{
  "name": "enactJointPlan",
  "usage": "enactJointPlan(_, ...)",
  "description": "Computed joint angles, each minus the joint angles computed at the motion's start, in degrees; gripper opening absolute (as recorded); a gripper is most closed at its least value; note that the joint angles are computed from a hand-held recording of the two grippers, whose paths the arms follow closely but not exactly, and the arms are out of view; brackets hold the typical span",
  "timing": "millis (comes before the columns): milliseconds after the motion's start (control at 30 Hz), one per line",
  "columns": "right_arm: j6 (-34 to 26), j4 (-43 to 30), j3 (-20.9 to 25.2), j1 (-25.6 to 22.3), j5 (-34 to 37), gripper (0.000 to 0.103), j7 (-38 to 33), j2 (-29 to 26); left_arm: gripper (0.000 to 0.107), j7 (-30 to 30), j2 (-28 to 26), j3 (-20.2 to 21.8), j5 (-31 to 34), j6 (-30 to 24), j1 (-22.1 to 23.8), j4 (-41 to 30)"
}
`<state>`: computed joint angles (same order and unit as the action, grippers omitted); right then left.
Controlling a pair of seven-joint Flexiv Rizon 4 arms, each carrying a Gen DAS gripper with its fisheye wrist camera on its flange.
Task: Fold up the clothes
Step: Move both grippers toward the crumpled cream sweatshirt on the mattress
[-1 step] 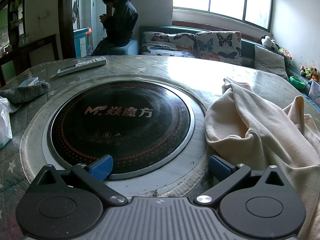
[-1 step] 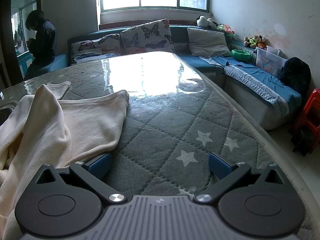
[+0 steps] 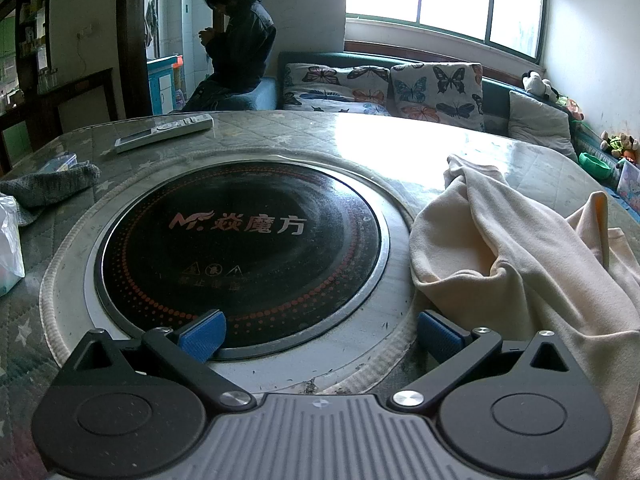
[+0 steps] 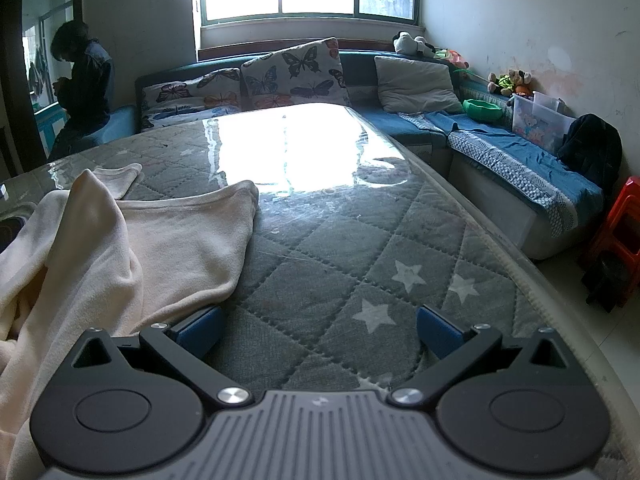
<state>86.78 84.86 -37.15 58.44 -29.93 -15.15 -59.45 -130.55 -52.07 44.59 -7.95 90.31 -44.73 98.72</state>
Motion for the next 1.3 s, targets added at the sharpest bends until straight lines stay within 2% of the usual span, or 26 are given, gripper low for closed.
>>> enactJointPlan(167,4.45,3.47,-3.36,1.88,1.31,0.103,-1.91,-0.41,0.103,0.24,0.17,-0.29,-0.42,0.24,0.13,0.17)
enactJointPlan(333,9.79,10.67,-8.71,6.97,4.87,0.103,-5.75,-0.03,0.103,0.17,1.75,-1.7,0.6,-3.89,1.3,-0.8)
enactJointPlan(433,10.86,12.32,-7.31,6.88,6.14,0.103,-9.04,1.62,0.103,-1.59,3.47,-2.04,1.92,-7.63,1.14,-0.98)
enactJointPlan(567,12.71,13.98,-7.05,7.94,8.76,0.103,-12.42,2.26,0.103,-3.9,5.39,-2.68,4.56,-9.42,0.65,-0.32)
enactJointPlan(767,14.15,16.39,-6.77,10.32,13.3,0.103,-16.66,3.09,0.103,-7.13,6.91,-0.59,10.39,-12.55,-2.35,-1.21)
enactJointPlan(867,14.05,17.06,-5.42,10.51,15.46,0.103,-18.52,4.09,0.103,-7.99,8.36,-1.63,12.96,-11.95,-2.04,-1.06)
enactJointPlan(1300,13.46,17.31,-3.31,12.2,24.2,0.103,-27.35,5.31,0.103,-11.76,12.11,-6.34,22.72,-16.75,-0.55,-4.08)
